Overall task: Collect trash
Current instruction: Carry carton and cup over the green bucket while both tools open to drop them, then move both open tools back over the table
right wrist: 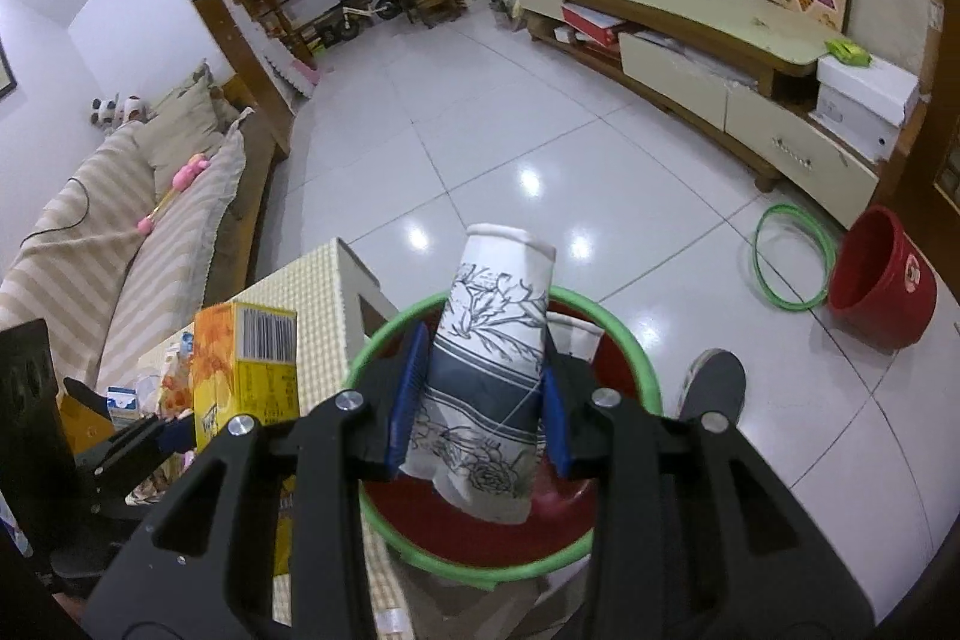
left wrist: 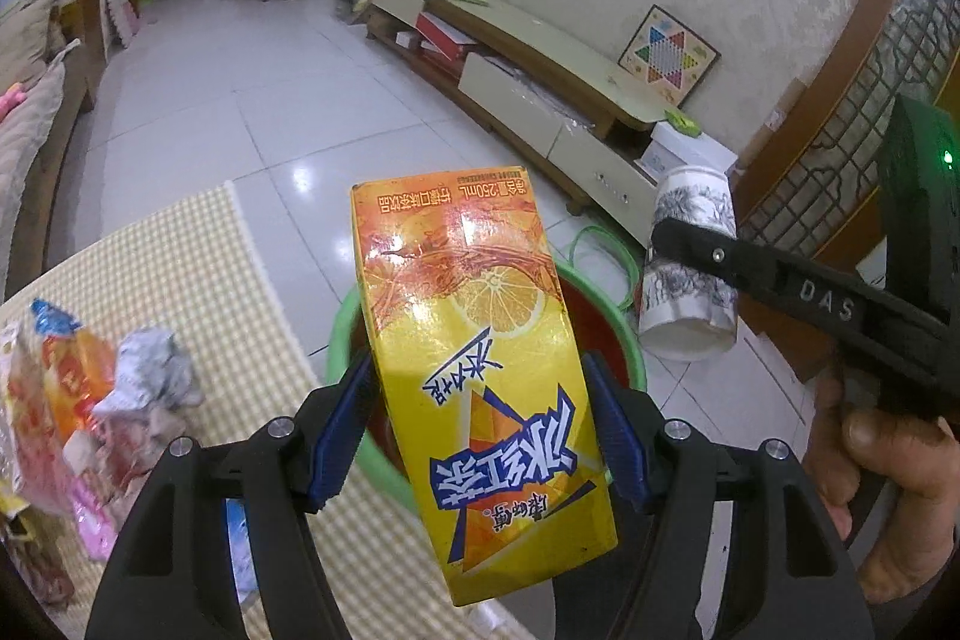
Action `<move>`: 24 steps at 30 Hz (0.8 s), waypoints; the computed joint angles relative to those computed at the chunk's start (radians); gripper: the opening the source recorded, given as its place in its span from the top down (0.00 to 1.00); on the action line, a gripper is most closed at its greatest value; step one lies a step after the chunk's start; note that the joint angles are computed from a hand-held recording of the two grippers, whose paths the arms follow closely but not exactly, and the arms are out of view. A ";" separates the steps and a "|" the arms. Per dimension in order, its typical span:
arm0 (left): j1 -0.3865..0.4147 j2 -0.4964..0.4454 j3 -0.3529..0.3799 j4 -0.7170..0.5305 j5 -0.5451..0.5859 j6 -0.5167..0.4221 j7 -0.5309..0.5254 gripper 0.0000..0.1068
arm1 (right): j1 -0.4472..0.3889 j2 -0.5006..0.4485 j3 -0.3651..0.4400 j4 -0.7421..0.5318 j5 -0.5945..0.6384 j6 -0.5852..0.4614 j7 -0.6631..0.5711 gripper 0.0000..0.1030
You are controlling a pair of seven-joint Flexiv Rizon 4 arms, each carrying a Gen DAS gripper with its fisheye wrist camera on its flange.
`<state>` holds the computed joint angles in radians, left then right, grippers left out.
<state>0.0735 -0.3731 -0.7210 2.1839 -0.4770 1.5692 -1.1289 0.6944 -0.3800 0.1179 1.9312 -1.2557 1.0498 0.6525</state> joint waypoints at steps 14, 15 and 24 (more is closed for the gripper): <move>-0.220 -0.056 0.236 -0.112 -0.010 -0.095 0.014 0.38 | -0.013 -0.036 -0.028 -0.024 -0.012 0.058 0.006 0.62; -0.225 -0.057 0.244 -0.115 -0.011 -0.094 0.014 0.36 | -0.012 -0.035 -0.027 -0.024 -0.006 0.049 0.000 0.55; -0.179 -0.033 0.216 -0.063 -0.053 -0.075 0.035 0.11 | 0.015 -0.022 -0.014 -0.044 0.012 -0.034 -0.040 0.11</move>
